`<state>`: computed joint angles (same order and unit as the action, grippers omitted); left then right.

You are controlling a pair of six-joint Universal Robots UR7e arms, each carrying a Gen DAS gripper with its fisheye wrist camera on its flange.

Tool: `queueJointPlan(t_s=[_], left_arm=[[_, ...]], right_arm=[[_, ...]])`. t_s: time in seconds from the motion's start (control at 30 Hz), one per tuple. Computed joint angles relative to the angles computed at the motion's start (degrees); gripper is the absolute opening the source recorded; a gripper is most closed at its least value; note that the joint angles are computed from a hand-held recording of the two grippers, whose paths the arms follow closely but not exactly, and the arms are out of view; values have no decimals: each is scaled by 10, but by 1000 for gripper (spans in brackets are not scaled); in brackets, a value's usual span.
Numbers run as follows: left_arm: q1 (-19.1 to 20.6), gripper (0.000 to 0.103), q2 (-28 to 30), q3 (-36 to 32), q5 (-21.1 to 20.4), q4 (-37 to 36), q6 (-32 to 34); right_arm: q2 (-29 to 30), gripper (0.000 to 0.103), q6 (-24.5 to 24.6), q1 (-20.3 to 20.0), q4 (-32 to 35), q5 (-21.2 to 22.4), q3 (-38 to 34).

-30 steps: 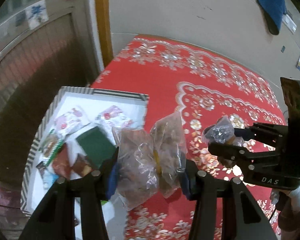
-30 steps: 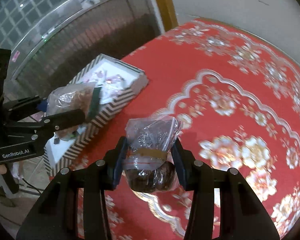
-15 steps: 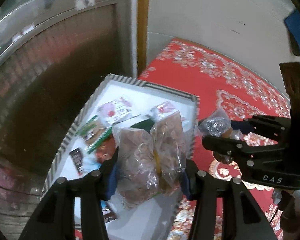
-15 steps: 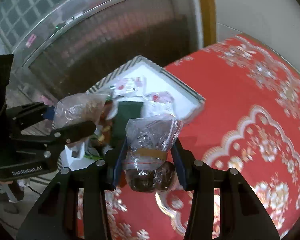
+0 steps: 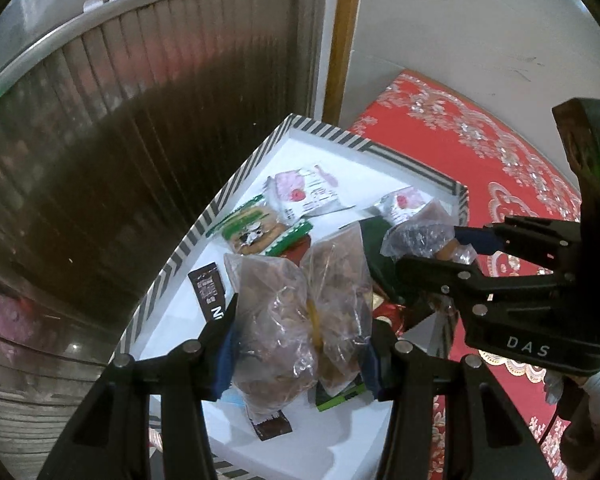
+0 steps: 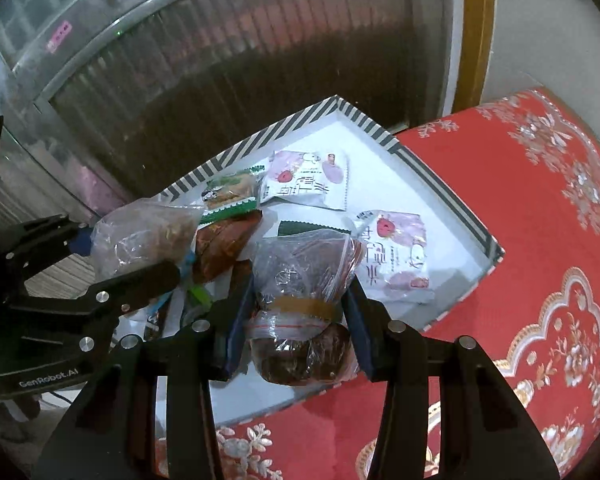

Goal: Organize snacks
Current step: 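Lower both clear snack bags into the tray and open both grippers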

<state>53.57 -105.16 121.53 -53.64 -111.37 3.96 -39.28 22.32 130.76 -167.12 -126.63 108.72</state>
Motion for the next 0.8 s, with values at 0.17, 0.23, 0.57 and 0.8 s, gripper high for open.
queueJointPlan(t_s=[0.17,0.23,0.57,0.8], left_arm=[[10,53,6,1,2,-8,1],[14,53,7,2,4,-8,-1],[33,61,17,-2,6,-23,-12],[35,79,9,5,10,-58,0]], right_arm=[[11,44,0,-5,12,2,-13],[14,44,0,-7,14,4,-17],[32,55,2,-10,10,4,-35],[37,62,10,-11,16,-5,-41]])
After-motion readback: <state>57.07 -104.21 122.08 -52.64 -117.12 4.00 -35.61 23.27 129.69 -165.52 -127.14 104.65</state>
